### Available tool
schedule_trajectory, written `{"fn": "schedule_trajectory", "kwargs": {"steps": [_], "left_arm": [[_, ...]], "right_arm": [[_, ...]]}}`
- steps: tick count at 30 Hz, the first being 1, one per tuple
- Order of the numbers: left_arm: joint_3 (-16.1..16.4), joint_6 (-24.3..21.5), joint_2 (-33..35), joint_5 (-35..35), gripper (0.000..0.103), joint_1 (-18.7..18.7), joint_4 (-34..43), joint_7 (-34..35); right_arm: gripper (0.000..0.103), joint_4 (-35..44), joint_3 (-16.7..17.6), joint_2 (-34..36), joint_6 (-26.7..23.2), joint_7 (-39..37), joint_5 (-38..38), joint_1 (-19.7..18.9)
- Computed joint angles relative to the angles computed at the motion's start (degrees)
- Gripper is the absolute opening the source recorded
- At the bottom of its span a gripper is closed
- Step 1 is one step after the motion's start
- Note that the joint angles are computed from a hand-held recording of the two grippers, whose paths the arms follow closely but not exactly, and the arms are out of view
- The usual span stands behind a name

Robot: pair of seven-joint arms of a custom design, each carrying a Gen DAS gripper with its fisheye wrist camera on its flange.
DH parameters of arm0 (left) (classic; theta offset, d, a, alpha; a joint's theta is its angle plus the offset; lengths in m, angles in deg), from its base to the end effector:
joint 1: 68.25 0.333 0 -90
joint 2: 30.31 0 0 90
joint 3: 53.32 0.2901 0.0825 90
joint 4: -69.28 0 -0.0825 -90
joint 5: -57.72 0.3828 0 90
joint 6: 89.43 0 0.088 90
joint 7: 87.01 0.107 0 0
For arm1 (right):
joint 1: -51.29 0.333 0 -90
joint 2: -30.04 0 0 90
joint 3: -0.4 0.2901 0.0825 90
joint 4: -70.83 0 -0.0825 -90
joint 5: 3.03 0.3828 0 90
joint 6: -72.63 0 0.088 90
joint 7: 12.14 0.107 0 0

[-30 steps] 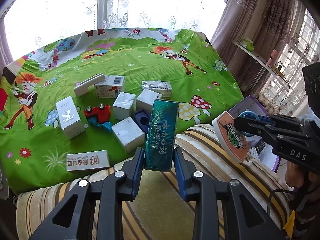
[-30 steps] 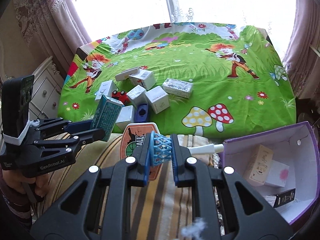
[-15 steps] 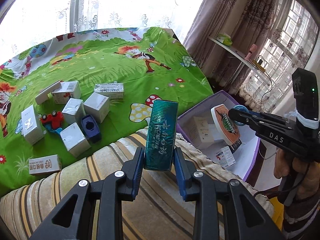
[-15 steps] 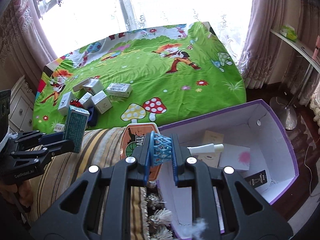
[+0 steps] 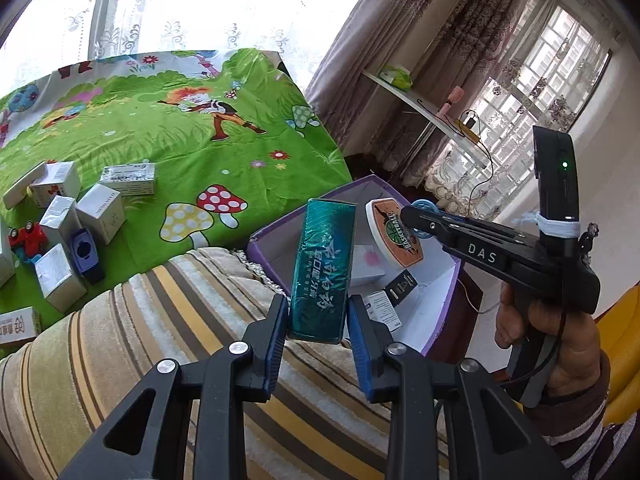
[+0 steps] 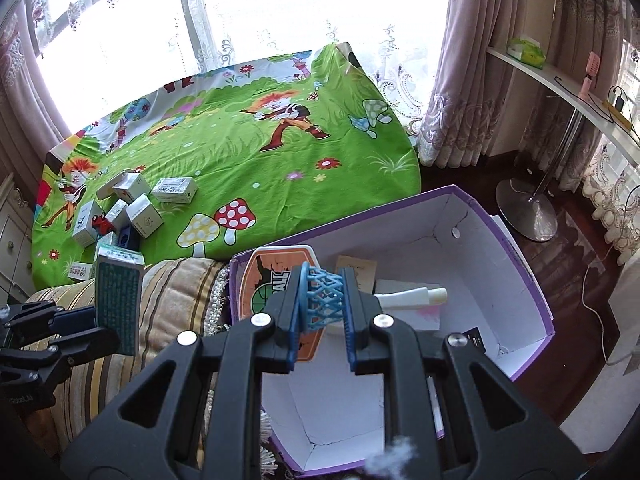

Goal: Organize rigid objects
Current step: 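Carry both items to the purple box and open both grippers inside, then move both open tools back over the items on the bed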

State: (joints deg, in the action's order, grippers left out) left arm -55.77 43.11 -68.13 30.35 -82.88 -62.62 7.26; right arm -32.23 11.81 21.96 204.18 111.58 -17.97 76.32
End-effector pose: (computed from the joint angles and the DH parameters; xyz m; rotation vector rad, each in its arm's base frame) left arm 0.3889 -0.1334 0.6404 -1.8243 2.1638 -1.1593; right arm 0.4531 0.3371 0.6465 -1.9245 1.6320 -0.4929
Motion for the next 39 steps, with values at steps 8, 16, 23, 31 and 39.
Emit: {"fn": "schedule_trajectory", "kwargs": {"steps": [8,16,23,31,39], "left_arm": [[0.17,-0.4,1.26,-2.43,0.035,-1.83,0.91,1.95],[0.46,-0.35,0.99,-3.57,0.037,-1.33,0.32,1.67],[0.04,-0.63,1.0,-2.87,0.037,-0.64,0.39,0.82],[0.15,-0.73,-0.02,-1.48,0.037,0.28,-0.33,-0.47],[1.01,-0.29,-2.27,-0.62,0.064,2.14,-2.15,-3.4]], "right_arm": [[0.033,-1.87,-0.57,-2.3,0.14,-0.79,1.8,-0.72],[0.045,-1.73,-0.11,-2.25,0.53,-0.73,2.18,-1.16],[0.045,-0.74,0.14,-1.37,-0.08,-1.04,1.78,-0.7],[0.046,1.13,0.51,0.51,-0.37,-3.19,2.06,0.67],[0.063,2.8,0.39,2.42,0.61,-6.6,5.69,2.51]]}}
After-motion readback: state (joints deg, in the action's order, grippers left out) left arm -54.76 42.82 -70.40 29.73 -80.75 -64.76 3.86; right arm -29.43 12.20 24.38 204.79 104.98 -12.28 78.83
